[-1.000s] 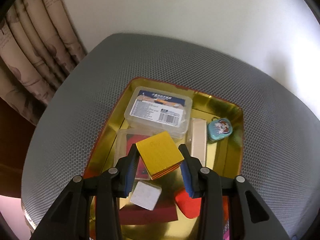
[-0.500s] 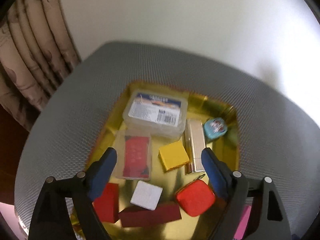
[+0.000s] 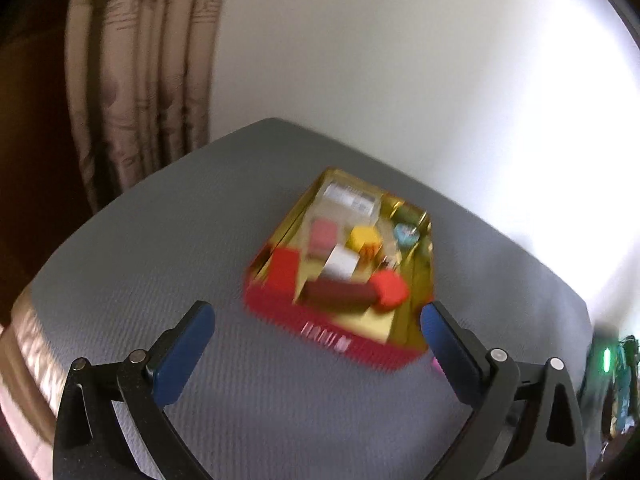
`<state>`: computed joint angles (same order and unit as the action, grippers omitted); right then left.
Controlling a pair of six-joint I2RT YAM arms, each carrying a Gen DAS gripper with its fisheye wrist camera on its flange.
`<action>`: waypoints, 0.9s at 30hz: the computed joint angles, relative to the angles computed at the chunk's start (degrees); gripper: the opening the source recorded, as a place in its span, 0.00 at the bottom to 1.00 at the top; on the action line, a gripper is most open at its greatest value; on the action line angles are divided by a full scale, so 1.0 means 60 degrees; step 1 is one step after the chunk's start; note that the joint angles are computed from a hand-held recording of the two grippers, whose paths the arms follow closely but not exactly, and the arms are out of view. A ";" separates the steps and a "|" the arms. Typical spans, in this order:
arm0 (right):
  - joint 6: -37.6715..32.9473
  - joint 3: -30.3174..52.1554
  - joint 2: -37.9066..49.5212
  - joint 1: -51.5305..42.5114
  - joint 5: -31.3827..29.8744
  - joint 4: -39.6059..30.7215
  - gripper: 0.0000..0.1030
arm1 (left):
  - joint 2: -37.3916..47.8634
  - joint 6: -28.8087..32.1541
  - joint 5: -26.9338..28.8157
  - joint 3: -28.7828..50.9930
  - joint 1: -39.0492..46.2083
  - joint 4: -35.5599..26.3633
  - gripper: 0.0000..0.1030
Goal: Organize rigid objects
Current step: 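Release the yellow cube into the tin and withdraw the left gripper, then grasp the pink eraser block with the right gripper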
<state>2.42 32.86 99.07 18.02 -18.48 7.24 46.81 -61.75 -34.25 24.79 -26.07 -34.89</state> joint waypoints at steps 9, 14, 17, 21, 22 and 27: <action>0.2756 0.1851 0.2017 0.1074 0.1057 -0.0130 0.57 | -0.0607 -0.1250 -0.0416 -0.0659 -0.1450 -0.0232 0.99; 0.2433 0.1863 0.2308 0.1537 0.2238 0.0492 0.37 | -0.0455 -0.1247 -0.0318 -0.0737 -0.1684 0.0089 0.99; 0.1755 0.1701 0.2141 0.1008 0.1697 0.0481 0.31 | -0.0284 -0.1241 -0.0054 -0.0787 -0.1586 0.0293 0.99; 0.0585 0.1110 0.1578 0.0099 0.1326 0.0418 0.31 | 0.0003 -0.1322 -0.0140 -0.0695 -0.1785 0.0327 0.99; 0.0350 0.1031 0.1492 -0.0128 0.1280 0.0379 0.31 | 0.0107 -0.1385 -0.0226 -0.0656 -0.1893 0.0313 0.99; -0.1072 0.0735 0.1137 -0.1329 0.1722 0.0557 0.31 | 0.0909 -0.1476 -0.0381 -0.0447 -0.2175 0.0511 0.99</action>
